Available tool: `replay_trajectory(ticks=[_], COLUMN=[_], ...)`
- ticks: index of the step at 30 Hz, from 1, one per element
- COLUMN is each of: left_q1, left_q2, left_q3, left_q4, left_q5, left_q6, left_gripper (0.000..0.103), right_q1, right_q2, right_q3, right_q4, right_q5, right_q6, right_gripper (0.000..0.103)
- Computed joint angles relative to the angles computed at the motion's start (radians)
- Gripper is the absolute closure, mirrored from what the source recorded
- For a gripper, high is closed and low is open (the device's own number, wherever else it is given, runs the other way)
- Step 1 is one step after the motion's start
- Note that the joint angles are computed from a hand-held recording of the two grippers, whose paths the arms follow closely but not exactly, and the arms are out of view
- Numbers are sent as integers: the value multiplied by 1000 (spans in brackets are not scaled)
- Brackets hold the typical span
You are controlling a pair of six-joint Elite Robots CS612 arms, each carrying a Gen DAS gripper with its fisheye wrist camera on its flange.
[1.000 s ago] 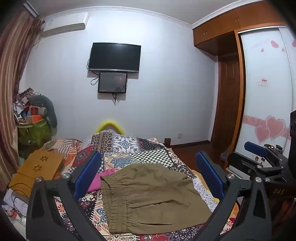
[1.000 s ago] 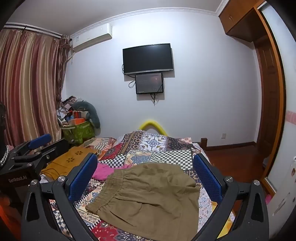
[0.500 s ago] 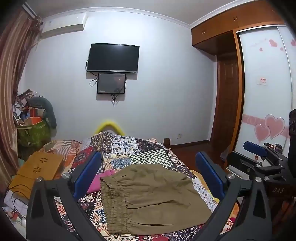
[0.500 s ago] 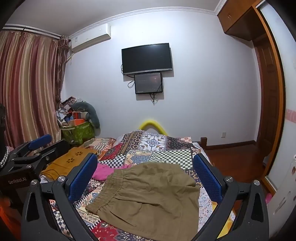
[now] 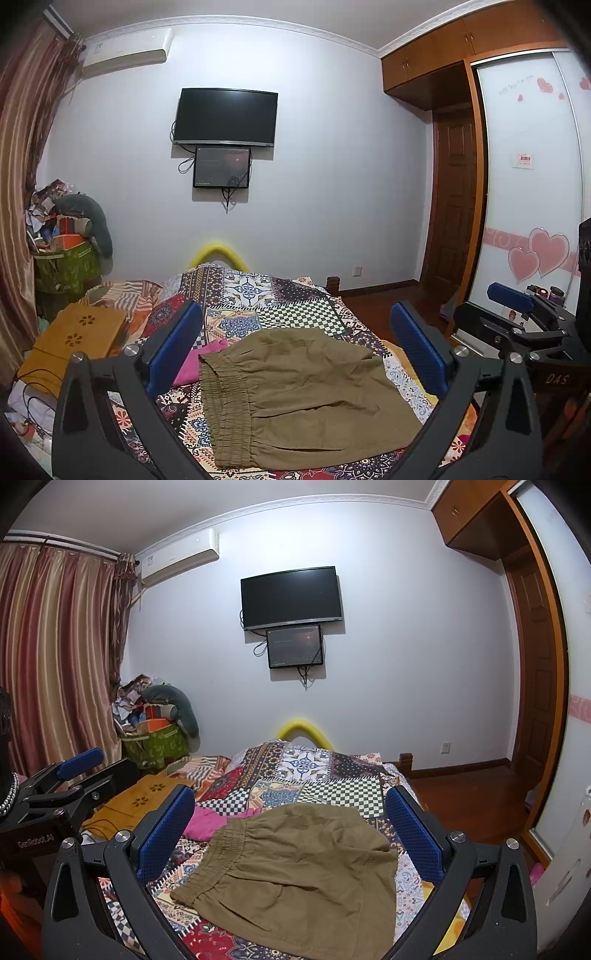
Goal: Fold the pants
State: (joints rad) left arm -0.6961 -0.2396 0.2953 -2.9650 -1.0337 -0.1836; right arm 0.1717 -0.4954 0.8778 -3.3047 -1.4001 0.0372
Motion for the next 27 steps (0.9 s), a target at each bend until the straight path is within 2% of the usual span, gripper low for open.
replay_trajectory(ticks=[27], left_q1=[3], left_q2=[5], left_q3=[-9], left_q4=[6], left_q5=[-1], left_q6=[-5], left_gripper=[0], right_q1=[-1], right_q2=[-5], right_q3=[18], right_q4=[-11], right_q5=[3], right_q6=[9], right_gripper=[0])
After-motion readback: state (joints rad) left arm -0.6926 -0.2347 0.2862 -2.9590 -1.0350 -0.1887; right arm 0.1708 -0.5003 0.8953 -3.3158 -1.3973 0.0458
